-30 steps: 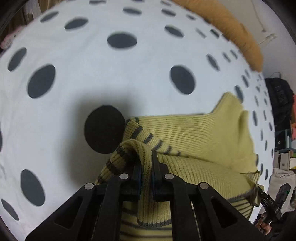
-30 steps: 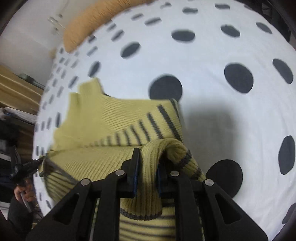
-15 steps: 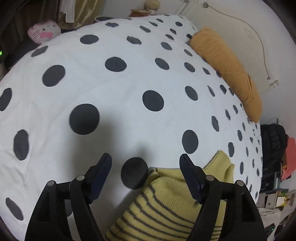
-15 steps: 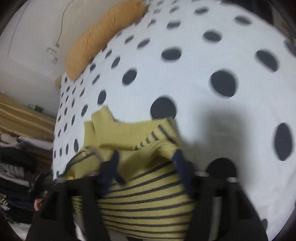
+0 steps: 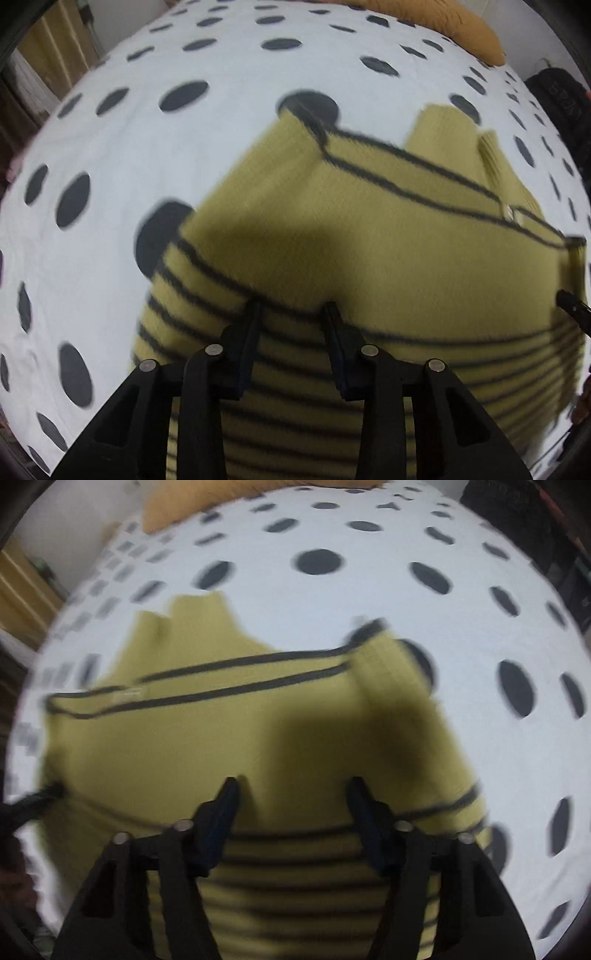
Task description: Fold large clothes
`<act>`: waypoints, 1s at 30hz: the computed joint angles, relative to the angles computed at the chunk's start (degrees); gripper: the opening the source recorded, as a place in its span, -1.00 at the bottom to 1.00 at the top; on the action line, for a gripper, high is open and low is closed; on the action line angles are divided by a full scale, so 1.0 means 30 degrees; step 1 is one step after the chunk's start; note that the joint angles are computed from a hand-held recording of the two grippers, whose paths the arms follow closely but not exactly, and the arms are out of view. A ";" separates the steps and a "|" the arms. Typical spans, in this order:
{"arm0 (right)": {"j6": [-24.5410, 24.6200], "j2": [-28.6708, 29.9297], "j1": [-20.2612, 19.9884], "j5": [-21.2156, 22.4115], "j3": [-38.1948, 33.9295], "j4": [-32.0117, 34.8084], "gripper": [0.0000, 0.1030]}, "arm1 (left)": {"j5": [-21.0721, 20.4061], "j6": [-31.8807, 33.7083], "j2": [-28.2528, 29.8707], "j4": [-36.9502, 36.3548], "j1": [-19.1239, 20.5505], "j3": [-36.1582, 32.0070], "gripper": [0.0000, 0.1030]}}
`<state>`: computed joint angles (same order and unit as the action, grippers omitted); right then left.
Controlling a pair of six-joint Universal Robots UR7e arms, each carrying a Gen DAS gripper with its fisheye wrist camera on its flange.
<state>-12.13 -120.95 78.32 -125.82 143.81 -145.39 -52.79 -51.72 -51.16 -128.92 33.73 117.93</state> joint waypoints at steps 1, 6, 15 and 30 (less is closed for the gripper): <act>0.0045 0.0260 -0.0356 -0.0231 -0.0218 -0.0344 -0.04 | 0.0557 -0.0442 -0.0024 0.0665 0.0067 -0.0328 -0.43; 0.0890 -0.2839 -0.0884 0.1766 -0.0887 0.2630 -0.16 | 0.0332 -0.2014 -0.2236 0.1450 -0.0674 0.0320 -0.58; 0.2597 -0.5954 -0.0290 0.3204 0.1338 0.7660 -0.47 | -0.2307 -0.2428 -0.2443 0.0420 -0.1991 0.3285 -0.48; 0.3663 -0.7693 -0.1074 0.1953 0.1043 1.0263 -1.00 | -0.2516 -0.7024 -0.5641 0.4938 -0.1833 0.4522 -0.69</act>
<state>-1.14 -144.03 75.10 -119.96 146.94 -114.60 -60.33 -72.79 -68.08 -114.11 28.23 131.50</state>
